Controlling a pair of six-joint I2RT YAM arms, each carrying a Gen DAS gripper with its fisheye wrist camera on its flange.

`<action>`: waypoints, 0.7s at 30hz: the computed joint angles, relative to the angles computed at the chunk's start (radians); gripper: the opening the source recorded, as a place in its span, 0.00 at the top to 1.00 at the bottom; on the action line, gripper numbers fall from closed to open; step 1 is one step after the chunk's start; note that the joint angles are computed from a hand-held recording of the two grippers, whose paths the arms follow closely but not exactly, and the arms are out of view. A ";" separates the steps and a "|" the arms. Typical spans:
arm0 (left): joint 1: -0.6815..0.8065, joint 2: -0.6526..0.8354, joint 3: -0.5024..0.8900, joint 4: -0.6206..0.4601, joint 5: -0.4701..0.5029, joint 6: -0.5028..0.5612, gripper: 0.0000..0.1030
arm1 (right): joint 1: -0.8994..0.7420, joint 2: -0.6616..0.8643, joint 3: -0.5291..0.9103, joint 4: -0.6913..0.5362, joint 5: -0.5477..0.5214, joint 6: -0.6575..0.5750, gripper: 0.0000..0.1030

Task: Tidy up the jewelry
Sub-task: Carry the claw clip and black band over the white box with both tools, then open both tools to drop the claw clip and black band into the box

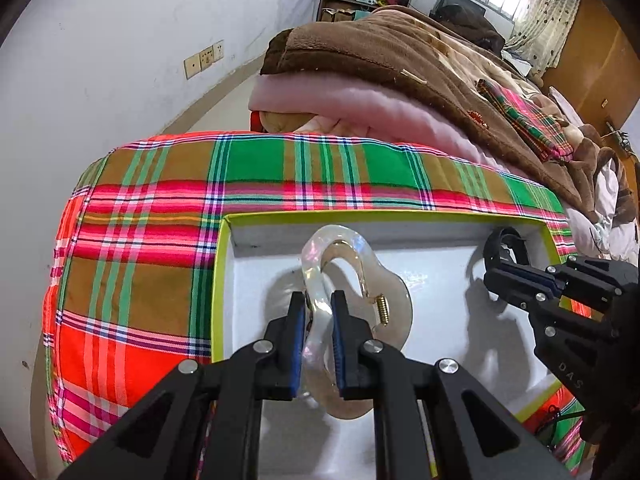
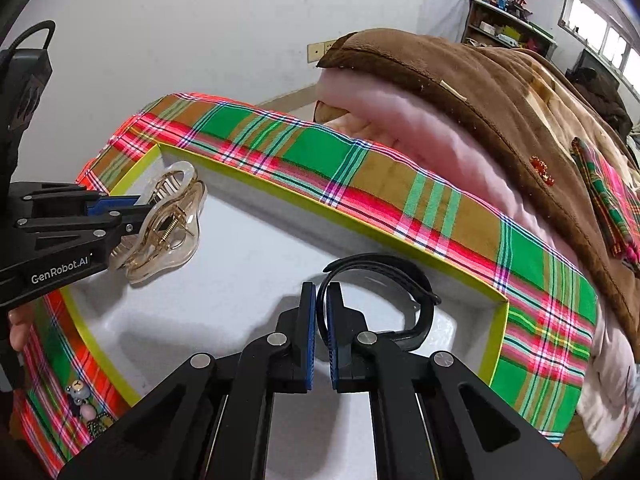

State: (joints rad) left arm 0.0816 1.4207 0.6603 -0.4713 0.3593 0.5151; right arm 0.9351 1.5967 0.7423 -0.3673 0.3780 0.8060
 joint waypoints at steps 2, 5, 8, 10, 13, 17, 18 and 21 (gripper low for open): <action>-0.005 0.002 -0.002 0.005 -0.004 -0.004 0.87 | 0.002 0.004 0.000 0.002 0.004 0.001 0.95; -0.009 0.005 0.000 0.007 -0.006 -0.006 0.87 | 0.004 0.010 0.005 -0.001 0.009 0.001 0.95; -0.014 0.004 -0.002 0.012 -0.009 -0.016 0.87 | 0.005 0.015 0.014 -0.010 0.012 -0.002 0.95; -0.017 0.008 0.003 0.011 -0.011 -0.023 0.87 | 0.005 0.017 0.018 -0.014 0.015 -0.003 0.94; -0.023 0.015 0.007 0.009 -0.014 -0.026 0.87 | 0.008 0.019 0.024 -0.022 0.025 0.001 0.90; -0.018 0.021 0.015 0.001 -0.014 -0.026 0.79 | 0.009 0.015 0.028 -0.024 0.033 0.006 0.88; -0.015 0.020 0.016 0.000 -0.011 -0.026 0.75 | 0.009 0.016 0.030 -0.027 0.032 0.007 0.87; -0.009 0.013 0.016 -0.003 -0.011 -0.026 0.72 | 0.012 0.017 0.035 -0.028 0.031 0.009 0.84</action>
State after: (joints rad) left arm 0.0730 1.4333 0.6762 -0.4746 0.3486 0.4888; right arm 0.9470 1.6133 0.7768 -0.3952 0.4090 0.8152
